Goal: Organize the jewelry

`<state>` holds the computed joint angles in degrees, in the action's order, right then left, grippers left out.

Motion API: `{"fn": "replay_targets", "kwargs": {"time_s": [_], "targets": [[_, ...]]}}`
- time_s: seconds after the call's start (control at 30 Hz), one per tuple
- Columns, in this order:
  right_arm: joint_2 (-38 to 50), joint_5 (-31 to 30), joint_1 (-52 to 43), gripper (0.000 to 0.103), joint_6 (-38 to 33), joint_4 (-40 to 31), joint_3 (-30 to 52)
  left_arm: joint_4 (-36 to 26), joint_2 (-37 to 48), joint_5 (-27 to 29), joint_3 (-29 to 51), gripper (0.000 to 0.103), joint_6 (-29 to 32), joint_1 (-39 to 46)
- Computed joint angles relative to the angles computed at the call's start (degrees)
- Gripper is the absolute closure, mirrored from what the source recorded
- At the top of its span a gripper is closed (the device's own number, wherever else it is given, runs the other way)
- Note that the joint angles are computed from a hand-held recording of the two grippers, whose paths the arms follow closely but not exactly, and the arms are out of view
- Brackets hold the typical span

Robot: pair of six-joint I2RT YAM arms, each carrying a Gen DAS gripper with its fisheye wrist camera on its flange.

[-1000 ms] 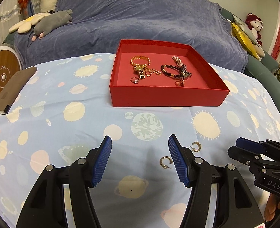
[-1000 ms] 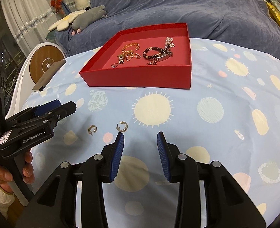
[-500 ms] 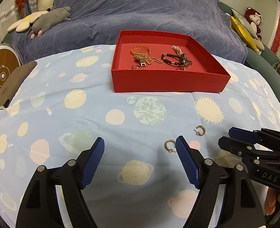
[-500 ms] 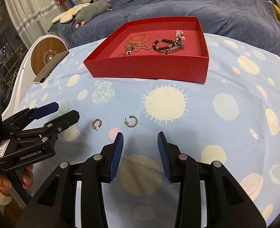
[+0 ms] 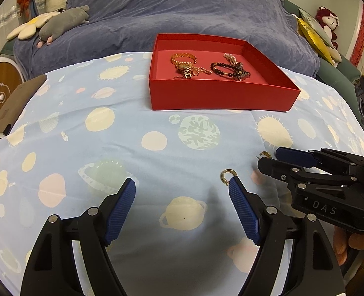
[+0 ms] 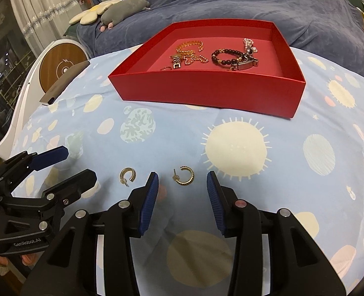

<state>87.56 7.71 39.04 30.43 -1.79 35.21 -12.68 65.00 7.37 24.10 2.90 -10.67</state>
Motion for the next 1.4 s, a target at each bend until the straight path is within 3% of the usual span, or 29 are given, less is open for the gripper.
{"fn": "replay_targets", "kwargs": {"time_s": [0.17, 0.3, 0.9, 1.1, 1.27, 1.4], "targets": [[2.76, 3.51, 2.06, 0.071, -1.49, -0.63, 2.11, -0.17, 0.32, 0.73, 0.02, 0.028, 0.82, 0.58], [3.60, 5.99, 2.91, 0.085, -2.50, -1.91, 3.01, 0.28, 0.82, 1.20, -0.10, 0.028, 1.11, 0.69], [-5.84, 1.40, -2.12, 0.085, -0.04, -3.71, -2.60, 8.62, 8.85, -3.47, -0.37, 0.029, -4.28, -8.82], [-7.51, 0.77, -3.17, 0.085, -0.21, -3.97, -3.84, 11.97, 10.09, -6.80, -0.87, 0.043, -4.26, -11.11], [-8.42, 0.67, -3.61, 0.085, -0.24, -4.30, -4.43, 13.43, 10.13, -8.33, -1.35, 0.066, -3.54, -12.67], [-8.85, 0.59, -3.87, 0.085, -0.18, -4.48, -4.70, 13.52, 9.90, -8.20, -1.49, 0.076, -2.96, -13.05]]}}
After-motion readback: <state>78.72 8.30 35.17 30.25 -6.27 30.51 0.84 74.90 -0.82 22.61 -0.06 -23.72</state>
